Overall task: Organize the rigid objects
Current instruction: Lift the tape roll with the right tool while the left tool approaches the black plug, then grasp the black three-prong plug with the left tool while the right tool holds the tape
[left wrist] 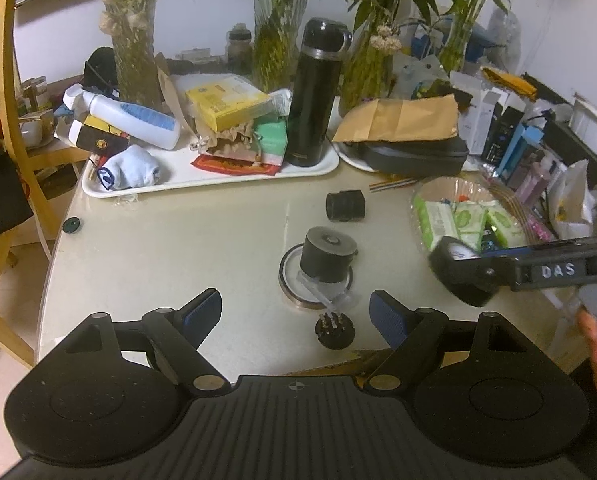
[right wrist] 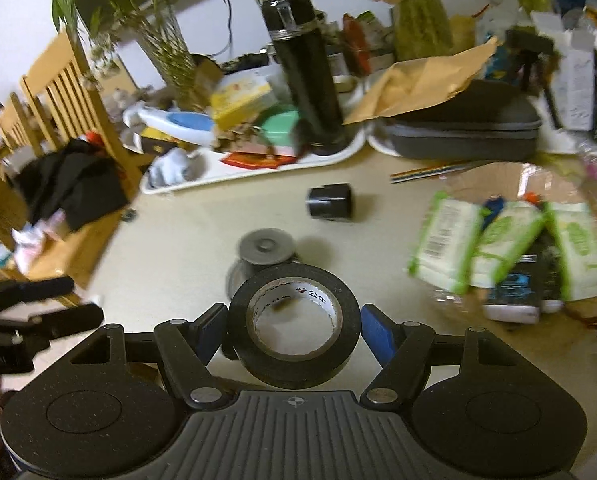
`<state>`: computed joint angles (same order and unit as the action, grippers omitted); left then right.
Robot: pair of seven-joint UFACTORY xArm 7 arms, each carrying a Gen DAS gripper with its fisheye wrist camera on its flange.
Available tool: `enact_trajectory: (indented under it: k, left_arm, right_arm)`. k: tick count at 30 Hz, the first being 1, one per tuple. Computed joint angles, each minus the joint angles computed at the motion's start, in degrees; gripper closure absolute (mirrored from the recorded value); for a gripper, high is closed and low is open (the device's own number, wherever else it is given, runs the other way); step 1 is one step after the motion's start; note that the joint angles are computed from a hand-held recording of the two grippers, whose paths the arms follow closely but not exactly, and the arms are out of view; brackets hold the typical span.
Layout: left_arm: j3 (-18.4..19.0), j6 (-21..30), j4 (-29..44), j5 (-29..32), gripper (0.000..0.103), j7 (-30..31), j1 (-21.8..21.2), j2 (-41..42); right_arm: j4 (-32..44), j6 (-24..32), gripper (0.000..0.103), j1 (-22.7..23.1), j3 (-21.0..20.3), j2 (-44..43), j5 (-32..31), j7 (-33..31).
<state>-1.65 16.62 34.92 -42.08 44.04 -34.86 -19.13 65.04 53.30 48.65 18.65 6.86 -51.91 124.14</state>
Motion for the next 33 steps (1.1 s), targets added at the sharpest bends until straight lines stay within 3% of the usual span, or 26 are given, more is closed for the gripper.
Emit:
enact_trajectory:
  k: [5,11,14,24,29,30,33]
  left_arm:
    - [-2.29,0.01,0.94,3.94,0.022,-3.14,1.40,2.36]
    - [-4.95,0.86,3.20,9.23,0.022,-8.01,3.13,6.22]
    - [-6.36,2.41,5.41,12.09,0.022,-11.25,4.24,9.02]
    - [-11.46,7.71,13.67,31.03,0.022,-28.75,7.50,20.15]
    - [-11.87,10.90,16.77,33.60,0.023,-32.83,7.75,23.60]
    - [-11.84,11.22,17.10,34.59,0.025,-33.81,7.71,24.00]
    - [-11.91,12.86,18.20,35.73,0.054,-35.36,7.85,25.28]
  right_arm:
    - [4.62,10.93,0.029,2.50,0.97,2.64,5.01,-5.66]
    - [6.30,15.77,0.029,4.42,0.74,3.53,7.09,-8.05]
    - [3.48,11.27,0.029,3.86,0.42,1.66,7.10,-6.40]
    - [2.49,6.98,0.029,2.62,0.45,1.59,8.24,-6.58]
    - [1.81,6.81,0.029,2.36,0.51,1.17,9.18,-6.27]
    - [1.82,6.93,0.029,2.34,0.55,1.20,9.34,-6.37]
    - [1.60,6.46,0.029,2.20,0.56,1.09,9.49,-6.51]
